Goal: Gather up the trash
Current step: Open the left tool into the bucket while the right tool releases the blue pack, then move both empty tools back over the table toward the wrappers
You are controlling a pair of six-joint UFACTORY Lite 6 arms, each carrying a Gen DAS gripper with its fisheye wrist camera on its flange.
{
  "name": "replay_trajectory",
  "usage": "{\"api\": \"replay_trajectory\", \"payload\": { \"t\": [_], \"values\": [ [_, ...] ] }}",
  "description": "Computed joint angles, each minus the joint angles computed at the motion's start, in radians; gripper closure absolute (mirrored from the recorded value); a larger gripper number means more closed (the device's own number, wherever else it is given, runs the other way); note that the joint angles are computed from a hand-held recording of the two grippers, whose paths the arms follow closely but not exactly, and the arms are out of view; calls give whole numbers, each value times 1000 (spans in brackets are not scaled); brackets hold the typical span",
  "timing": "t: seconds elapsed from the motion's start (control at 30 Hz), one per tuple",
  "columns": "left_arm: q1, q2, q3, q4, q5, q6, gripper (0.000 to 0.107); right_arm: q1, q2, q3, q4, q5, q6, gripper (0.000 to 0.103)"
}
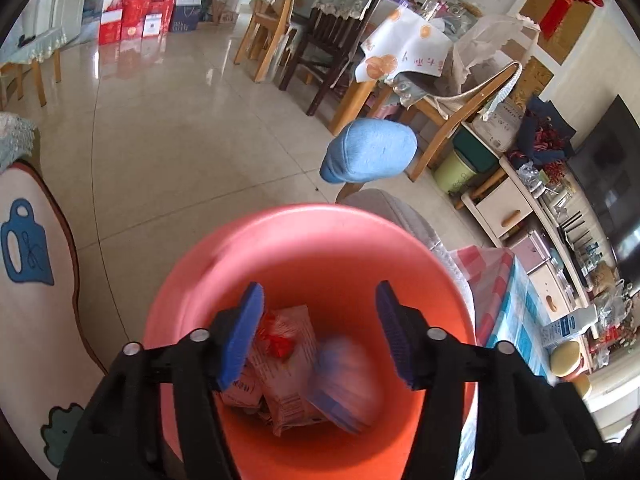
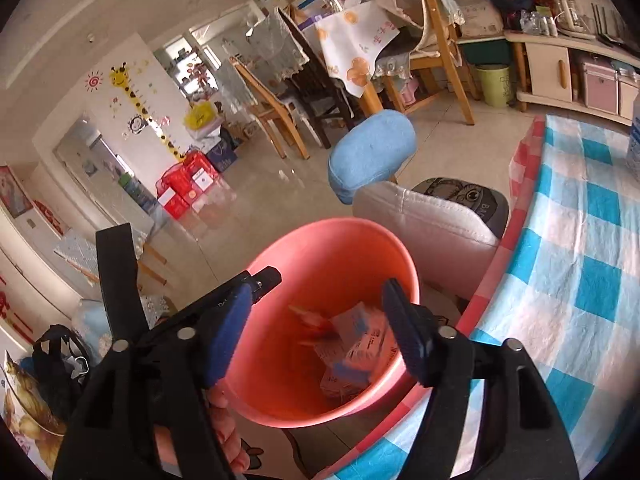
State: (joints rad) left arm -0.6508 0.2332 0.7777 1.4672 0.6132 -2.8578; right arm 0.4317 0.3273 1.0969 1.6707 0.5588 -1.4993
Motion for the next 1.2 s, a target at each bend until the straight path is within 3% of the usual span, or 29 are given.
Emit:
{"api": "replay_trajectory", "payload": {
  "t": [0.07, 0.3, 0.4, 0.53, 0.67, 0.77, 0.9, 1.2],
  "values": [
    [-23, 21, 27, -12, 36, 16, 37, -19, -53, -56, 31, -16, -50, 24],
    [-117, 58, 68, 100, 185, -102, 33, -60, -281, -300, 180, -148, -310, 20],
    [-162, 80, 86, 180, 250, -168, 25, -101, -349, -395, 278, -168, -458, 19],
    [-211, 126, 144, 225, 302, -182, 19, -205, -430, -510, 352, -122, -591, 19],
    [-253, 166, 217, 210, 336, -127, 17, -315, -514, -614, 370, -49, -679, 4],
    [-304, 211, 314, 142, 391, 26, 16, -402, -595, -692, 332, -23, -716, 4],
    [-345, 253, 412, 85, 385, 175, 16, -533, -686, -764, 216, 10, -686, 4],
    [-474, 437, 677, -25, 423, 444, 16, -893, -687, -801, -77, 182, -619, 4]
  ]
}}
